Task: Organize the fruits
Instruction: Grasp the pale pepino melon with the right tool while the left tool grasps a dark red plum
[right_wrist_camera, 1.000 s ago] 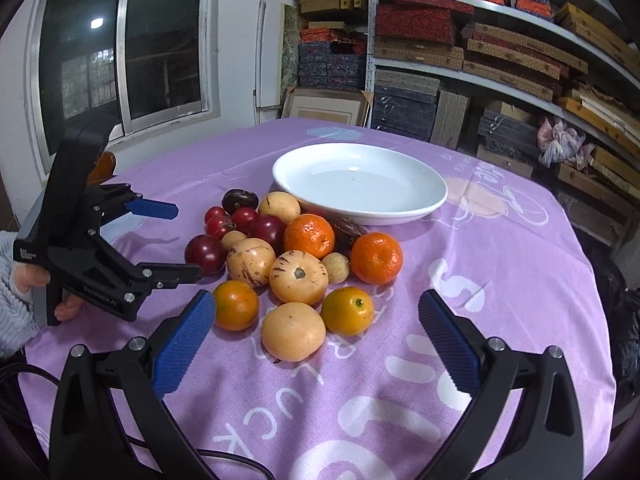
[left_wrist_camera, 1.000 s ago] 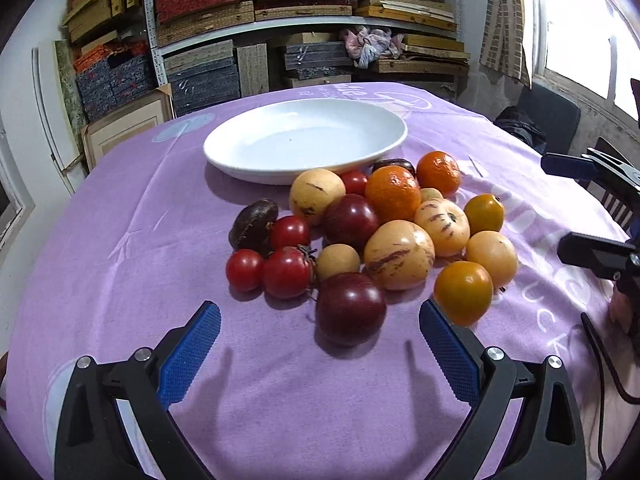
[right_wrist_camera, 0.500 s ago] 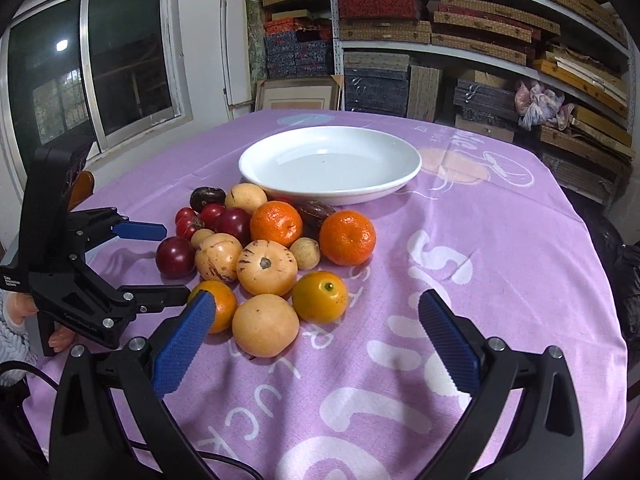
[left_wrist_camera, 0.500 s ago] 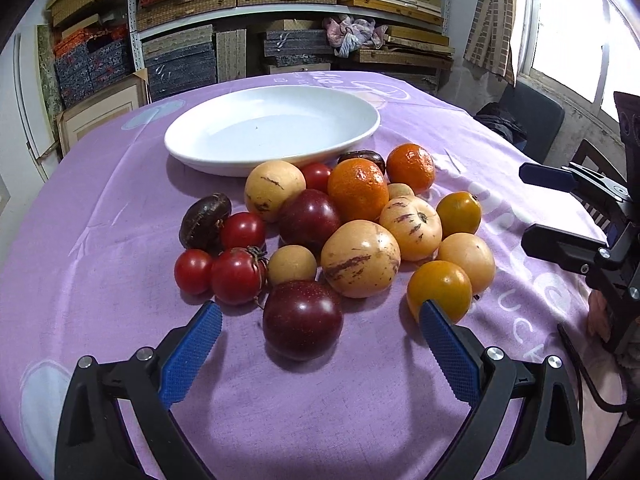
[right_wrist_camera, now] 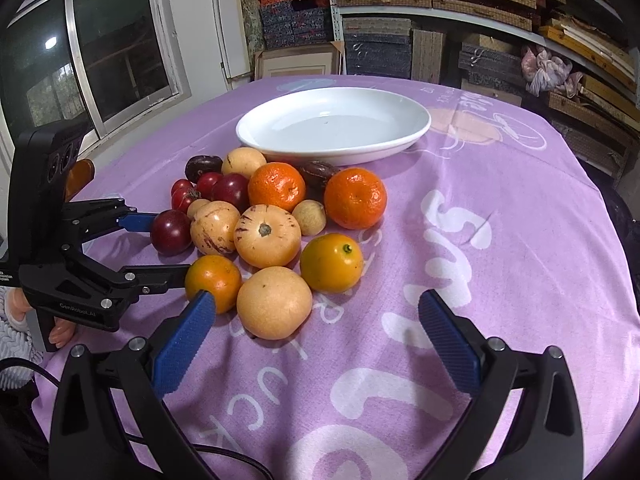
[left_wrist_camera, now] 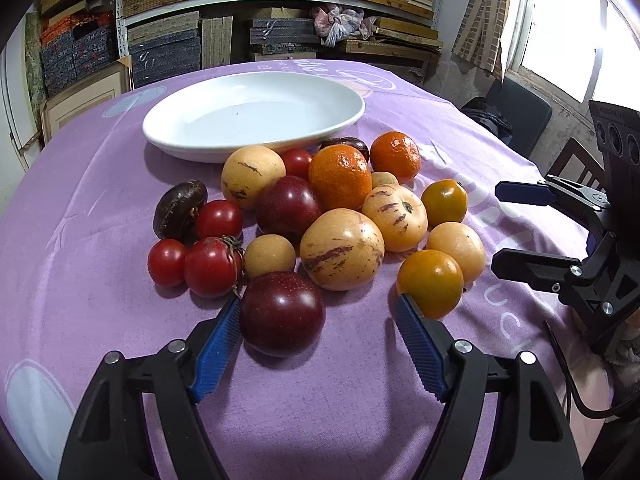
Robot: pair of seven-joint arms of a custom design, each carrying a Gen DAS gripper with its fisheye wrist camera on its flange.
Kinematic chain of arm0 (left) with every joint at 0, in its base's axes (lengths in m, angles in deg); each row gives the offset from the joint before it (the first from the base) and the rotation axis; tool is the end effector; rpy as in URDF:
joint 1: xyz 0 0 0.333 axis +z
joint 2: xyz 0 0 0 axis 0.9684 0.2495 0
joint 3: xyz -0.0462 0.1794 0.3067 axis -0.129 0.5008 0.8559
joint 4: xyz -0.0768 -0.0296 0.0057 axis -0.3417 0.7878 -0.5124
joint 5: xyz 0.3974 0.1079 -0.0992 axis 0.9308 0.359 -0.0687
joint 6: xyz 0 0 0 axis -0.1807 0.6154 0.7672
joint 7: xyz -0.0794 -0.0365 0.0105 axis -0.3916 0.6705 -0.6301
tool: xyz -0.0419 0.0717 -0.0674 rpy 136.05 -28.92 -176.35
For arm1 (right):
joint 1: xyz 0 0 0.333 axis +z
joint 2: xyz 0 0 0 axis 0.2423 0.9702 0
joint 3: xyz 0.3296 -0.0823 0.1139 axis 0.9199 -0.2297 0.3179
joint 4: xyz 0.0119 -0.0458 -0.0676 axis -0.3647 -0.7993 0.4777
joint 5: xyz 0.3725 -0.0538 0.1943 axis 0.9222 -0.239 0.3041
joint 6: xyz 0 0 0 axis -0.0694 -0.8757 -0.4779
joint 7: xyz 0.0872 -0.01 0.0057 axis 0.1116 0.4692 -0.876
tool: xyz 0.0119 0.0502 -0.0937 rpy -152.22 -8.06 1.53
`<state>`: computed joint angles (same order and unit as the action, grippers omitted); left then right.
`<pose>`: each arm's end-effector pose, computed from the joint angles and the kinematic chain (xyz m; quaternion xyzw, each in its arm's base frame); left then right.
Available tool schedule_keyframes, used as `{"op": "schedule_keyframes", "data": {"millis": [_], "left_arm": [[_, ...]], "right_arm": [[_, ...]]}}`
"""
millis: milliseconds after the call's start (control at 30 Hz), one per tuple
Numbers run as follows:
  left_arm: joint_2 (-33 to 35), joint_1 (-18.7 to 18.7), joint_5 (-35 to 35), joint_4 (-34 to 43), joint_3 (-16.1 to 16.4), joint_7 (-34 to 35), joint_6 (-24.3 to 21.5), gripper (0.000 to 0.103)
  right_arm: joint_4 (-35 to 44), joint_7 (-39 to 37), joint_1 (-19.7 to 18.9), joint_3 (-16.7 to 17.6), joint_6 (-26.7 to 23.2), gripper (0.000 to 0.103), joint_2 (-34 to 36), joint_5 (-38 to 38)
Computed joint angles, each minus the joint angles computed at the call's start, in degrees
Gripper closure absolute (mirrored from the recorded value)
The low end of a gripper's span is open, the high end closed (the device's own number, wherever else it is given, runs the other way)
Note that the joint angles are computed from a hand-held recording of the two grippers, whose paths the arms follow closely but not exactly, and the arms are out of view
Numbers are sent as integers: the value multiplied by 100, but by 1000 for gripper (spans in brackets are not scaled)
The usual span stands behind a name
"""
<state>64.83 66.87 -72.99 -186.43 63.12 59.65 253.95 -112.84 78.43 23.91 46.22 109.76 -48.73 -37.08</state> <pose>0.7002 -0.3260 0.3719 -0.4849 0.8024 -0.3173 0.1425 0.6468 0.2506 0.3788 -0.7440 0.5312 -0.1793 0.3635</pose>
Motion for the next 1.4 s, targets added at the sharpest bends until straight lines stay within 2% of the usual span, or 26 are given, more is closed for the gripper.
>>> {"op": "schedule_keyframes", "data": {"millis": [33,67,167,267,300,367,400,433,467,533,567,633,833,933,1000,1100,1233,1333,1367,1400], "left_arm": [[-7,0,1,-10,5,-8,7,25],[-11,-7,5,-15,18,-23,19,25],[-28,42,-17,-49,-9,-40,87,25],[-50,110,-41,-100,-68,-22,147,25],[-55,115,-38,-109,-75,-20,156,25],[-58,117,-23,-113,-72,-12,155,25],[-61,106,-12,-118,-59,-18,165,25],[-68,87,2,-137,-42,-34,192,25],[-73,94,7,-150,-50,-31,206,25],[-81,104,17,-174,-64,-27,215,25],[-83,104,22,-177,-66,-28,212,25],[-78,104,27,-165,-74,-26,187,25],[-62,68,23,-111,-43,-53,110,28],[-21,117,-40,-48,-106,-19,13,36],[14,203,-125,-16,-212,64,-40,44],[6,224,-198,-37,-226,104,-29,49],[-11,205,-248,-56,-197,85,-7,52],[-22,187,-272,-71,-155,16,29,60],[-21,230,-307,-85,-193,15,50,65],[-14,318,-354,-102,-284,69,72,65]], "right_arm": [[-12,-79,-210,225,15,4,3,28],[-23,-95,-265,280,10,4,-7,45],[-33,-45,-151,110,-75,4,-51,61],[-24,-107,-305,251,-90,6,-42,166],[-27,-168,-428,391,-56,10,-28,217],[-36,-346,-750,765,-31,43,4,294],[-44,-505,-997,1059,-9,46,41,318],[-20,-926,-1058,1204,-38,46,51,620],[-18,-964,-976,1148,-79,46,50,520],[-5,-671,-449,589,-231,46,7,96],[-7,-717,-327,485,-231,46,-3,89],[17,-805,-352,532,-279,46,15,162],[225,-828,-38,194,-609,46,96,345],[336,-862,82,80,-752,47,145,410],[413,-798,269,-123,-868,48,172,361],[490,-677,463,-348,-1004,58,198,295],[511,-744,445,-344,-1031,59,207,356],[484,-839,391,-273,-964,59,196,413],[449,-920,328,-189,-878,59,183,474],[402,-1000,261,-97,-794,59,161,539]]}}
